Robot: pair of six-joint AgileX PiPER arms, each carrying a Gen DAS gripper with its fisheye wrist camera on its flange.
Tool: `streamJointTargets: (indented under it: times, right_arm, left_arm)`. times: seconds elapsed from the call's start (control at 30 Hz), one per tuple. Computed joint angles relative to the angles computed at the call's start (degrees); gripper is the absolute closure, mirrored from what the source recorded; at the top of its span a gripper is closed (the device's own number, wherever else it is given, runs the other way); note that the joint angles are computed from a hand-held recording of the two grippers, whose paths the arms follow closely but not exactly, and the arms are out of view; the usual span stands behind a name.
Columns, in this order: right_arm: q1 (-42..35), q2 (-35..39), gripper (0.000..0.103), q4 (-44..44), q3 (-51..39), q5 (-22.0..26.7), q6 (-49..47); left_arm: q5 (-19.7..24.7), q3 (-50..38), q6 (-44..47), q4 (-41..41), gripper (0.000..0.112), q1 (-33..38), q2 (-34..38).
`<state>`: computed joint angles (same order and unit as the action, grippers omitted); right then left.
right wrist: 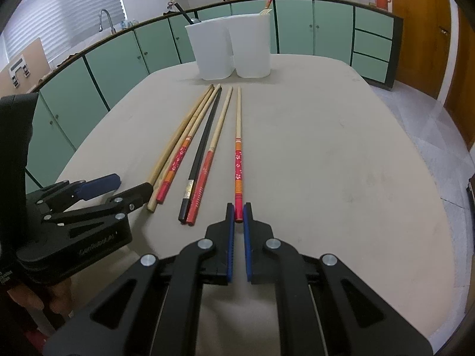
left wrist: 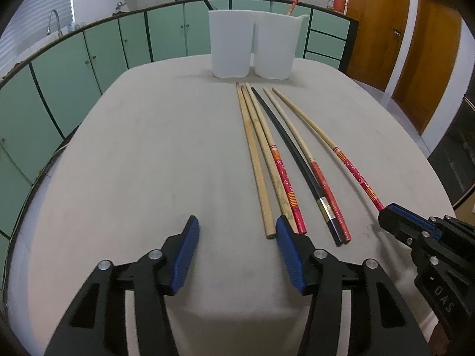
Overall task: Organize utensils
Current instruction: 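Grasp a red-patterned chopstick with the right tool while the left tool approaches a wooden chopstick, then close the left tool on the plain wooden chopstick while the right tool lifts its chopstick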
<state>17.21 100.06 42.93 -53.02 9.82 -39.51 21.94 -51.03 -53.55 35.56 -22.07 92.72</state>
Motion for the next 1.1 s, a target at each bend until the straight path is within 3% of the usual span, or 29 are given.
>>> streamJointTargets:
  times: [0.1, 0.27, 0.43, 0.67, 0.8, 0.97, 1.1]
  right_arm:
    - [0.0, 0.2, 0.098, -2.3, -0.4, 0.6, 2.5]
    - [0.0, 0.2, 0.098, -3.2, -0.4, 0.7, 3.6]
    - [0.0, 0.7, 0.098, -3.4, -0.6, 1.0, 3.8]
    - [-0.2, 1.5, 0.098, 0.2, -0.5, 0.7, 0.0]
    - [-0.1, 1.5, 0.097, 1.7, -0.2, 0.3, -1.4]
    - [0.0, 1.6, 0.097, 5.3, 0.5, -0.7, -4.9]
    - [0.1, 1.7, 0.097, 14.4, 1.3, -1.9, -14.4]
  left_arm:
    - [0.1, -0.4, 1.6, -1.6, 0.075, 0.0, 0.1]
    - [-1.0, -0.3, 4.4, -4.8, 0.085, 0.9, -0.1]
    - [-1.2, -0.1, 1.8, -2.4, 0.086, 0.4, 0.1]
    - [-1.5, 1.3, -12.3, 11.0, 0.085, -1.9, 0.5]
    - [-1.9, 1.5, -13.9, 12.4, 0.085, -1.8, 0.4]
    - [-1.7, 1.5, -14.6, 13.3, 0.085, -2.0, 0.4]
    - [-1.6, 2.6, -18.5, 16.5, 0.089, -2.5, -0.2]
